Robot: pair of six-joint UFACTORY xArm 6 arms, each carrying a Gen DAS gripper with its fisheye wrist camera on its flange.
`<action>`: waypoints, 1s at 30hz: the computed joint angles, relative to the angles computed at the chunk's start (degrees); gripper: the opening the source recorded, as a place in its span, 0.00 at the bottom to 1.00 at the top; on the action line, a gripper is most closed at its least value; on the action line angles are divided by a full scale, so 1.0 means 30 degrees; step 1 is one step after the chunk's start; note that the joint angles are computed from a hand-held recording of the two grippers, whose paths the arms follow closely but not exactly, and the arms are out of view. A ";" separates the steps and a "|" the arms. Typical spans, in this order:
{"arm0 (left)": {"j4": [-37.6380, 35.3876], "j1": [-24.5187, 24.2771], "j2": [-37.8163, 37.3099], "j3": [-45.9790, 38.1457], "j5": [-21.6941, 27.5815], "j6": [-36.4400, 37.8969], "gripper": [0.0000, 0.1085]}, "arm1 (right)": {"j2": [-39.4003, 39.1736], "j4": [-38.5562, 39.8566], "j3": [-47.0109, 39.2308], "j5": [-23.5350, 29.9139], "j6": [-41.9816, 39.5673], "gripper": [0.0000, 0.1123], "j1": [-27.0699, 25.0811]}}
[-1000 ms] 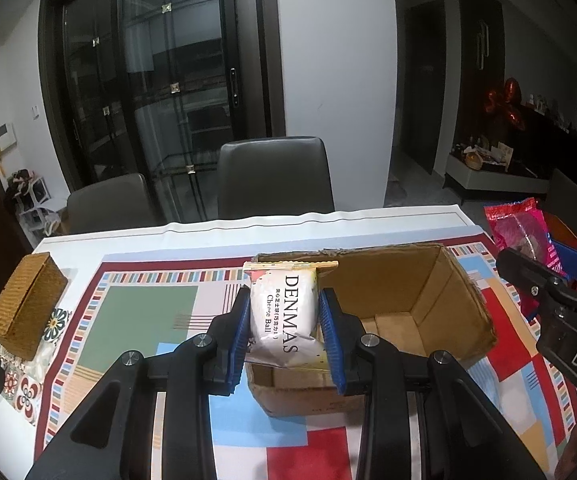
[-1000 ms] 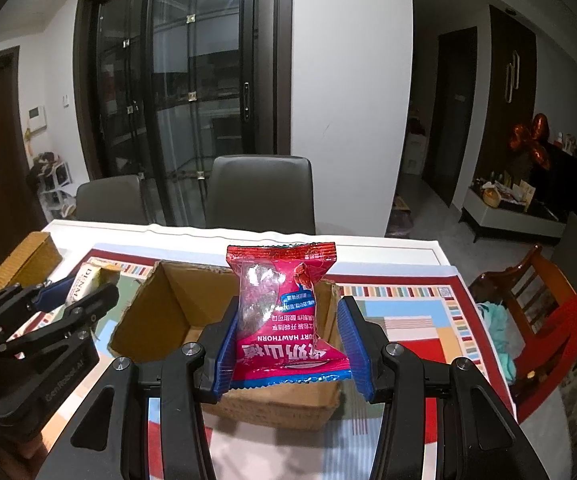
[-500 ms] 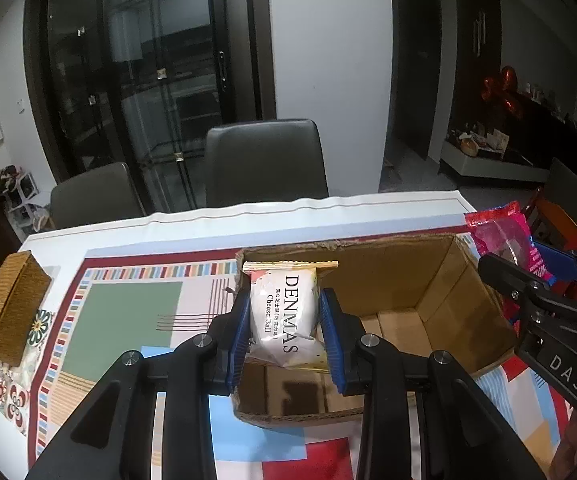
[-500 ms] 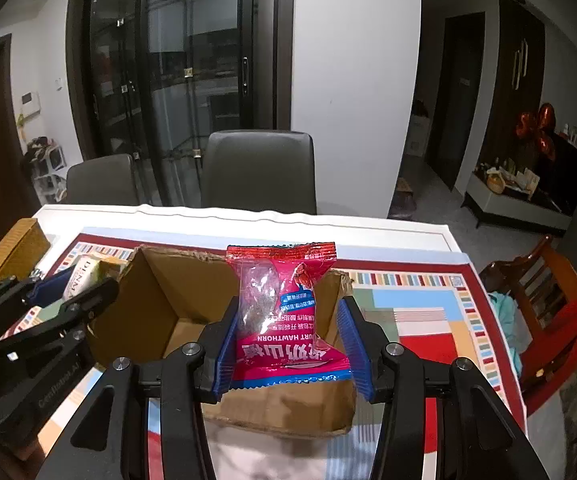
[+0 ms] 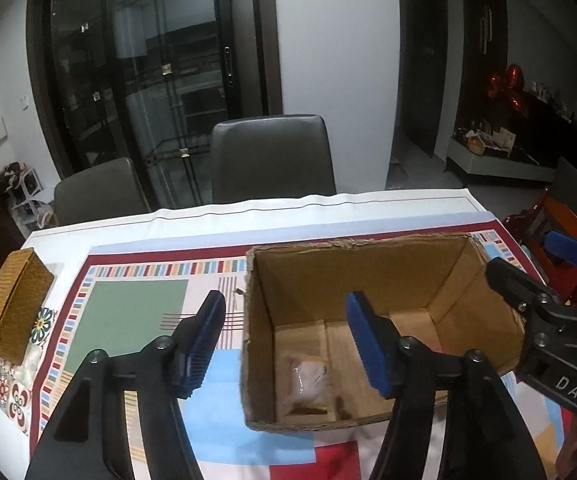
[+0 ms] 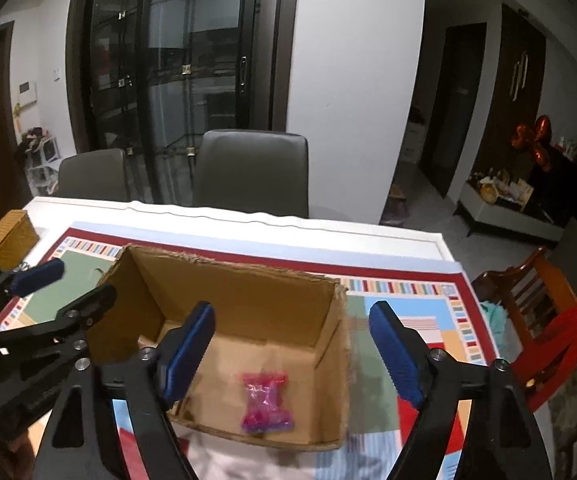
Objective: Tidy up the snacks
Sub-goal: 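Open both tools to drop the two snacks into the box, then move both open tools back toward the remaining snack pile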
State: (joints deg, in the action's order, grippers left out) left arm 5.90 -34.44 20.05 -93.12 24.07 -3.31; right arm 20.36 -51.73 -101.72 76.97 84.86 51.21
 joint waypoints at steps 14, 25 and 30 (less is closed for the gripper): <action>0.0418 0.0091 -0.1144 0.1234 -0.0482 -0.0438 0.63 | -0.0570 -0.0253 0.0299 0.0759 0.0580 0.71 0.0454; 0.1102 0.0051 -0.3210 0.3311 -0.0932 -0.1165 0.63 | -0.1713 -0.0842 0.1242 0.1464 0.1915 0.71 0.1469; 0.1304 -0.0043 -0.4149 0.4318 -0.1329 -0.1363 0.63 | -0.1958 -0.1130 0.1299 0.2114 0.2171 0.71 0.2048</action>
